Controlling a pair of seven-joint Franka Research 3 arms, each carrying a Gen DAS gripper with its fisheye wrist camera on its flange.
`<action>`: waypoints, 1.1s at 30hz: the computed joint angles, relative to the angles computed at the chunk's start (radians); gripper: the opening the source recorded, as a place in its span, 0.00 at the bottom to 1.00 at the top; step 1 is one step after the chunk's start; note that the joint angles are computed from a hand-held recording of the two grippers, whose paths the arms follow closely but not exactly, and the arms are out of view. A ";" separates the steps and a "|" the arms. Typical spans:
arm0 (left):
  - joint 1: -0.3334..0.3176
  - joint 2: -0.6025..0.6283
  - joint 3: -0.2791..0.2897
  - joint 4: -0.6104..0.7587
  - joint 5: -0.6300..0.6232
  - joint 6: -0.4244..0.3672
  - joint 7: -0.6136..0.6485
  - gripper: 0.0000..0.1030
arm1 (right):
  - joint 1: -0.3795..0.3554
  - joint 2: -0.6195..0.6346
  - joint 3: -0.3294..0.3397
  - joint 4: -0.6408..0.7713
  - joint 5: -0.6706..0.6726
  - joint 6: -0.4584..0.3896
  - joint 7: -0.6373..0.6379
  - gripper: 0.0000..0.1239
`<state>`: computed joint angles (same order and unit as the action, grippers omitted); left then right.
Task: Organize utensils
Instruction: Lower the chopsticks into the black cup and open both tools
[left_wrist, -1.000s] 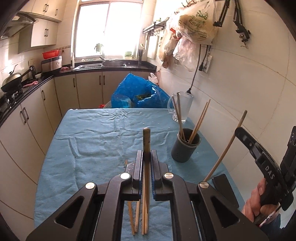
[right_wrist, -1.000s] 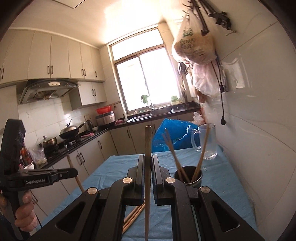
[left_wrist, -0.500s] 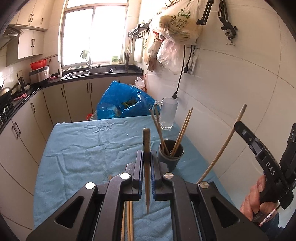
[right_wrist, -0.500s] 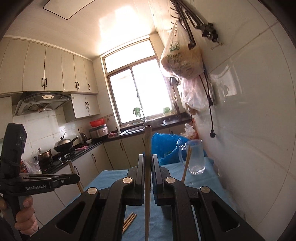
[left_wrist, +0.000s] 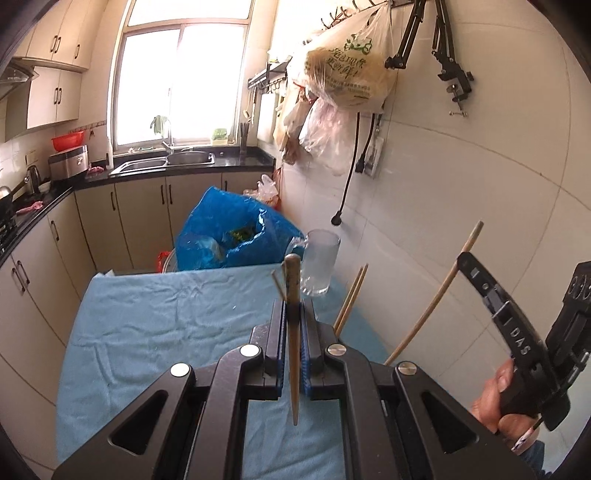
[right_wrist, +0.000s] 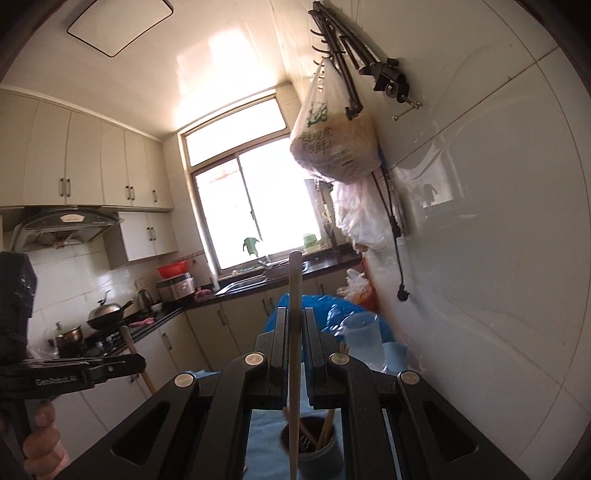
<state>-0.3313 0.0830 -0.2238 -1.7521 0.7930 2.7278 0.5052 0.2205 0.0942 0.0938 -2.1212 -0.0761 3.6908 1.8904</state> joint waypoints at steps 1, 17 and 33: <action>-0.002 0.023 0.002 0.031 0.013 -0.003 -0.008 0.07 | -0.001 0.014 -0.001 0.017 0.001 -0.003 0.001 0.06; -0.057 0.286 0.098 0.307 -0.049 0.038 -0.042 0.07 | 0.019 0.257 0.026 0.325 0.243 -0.145 -0.198 0.06; -0.061 0.356 0.105 0.300 -0.201 0.030 0.092 0.07 | -0.166 0.305 0.212 0.322 0.168 -0.280 -0.155 0.07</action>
<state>-0.3926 0.4394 -0.1183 -1.4519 0.5921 2.7576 0.5969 0.0543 0.3995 0.3060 -1.7988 0.0916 3.4110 1.7357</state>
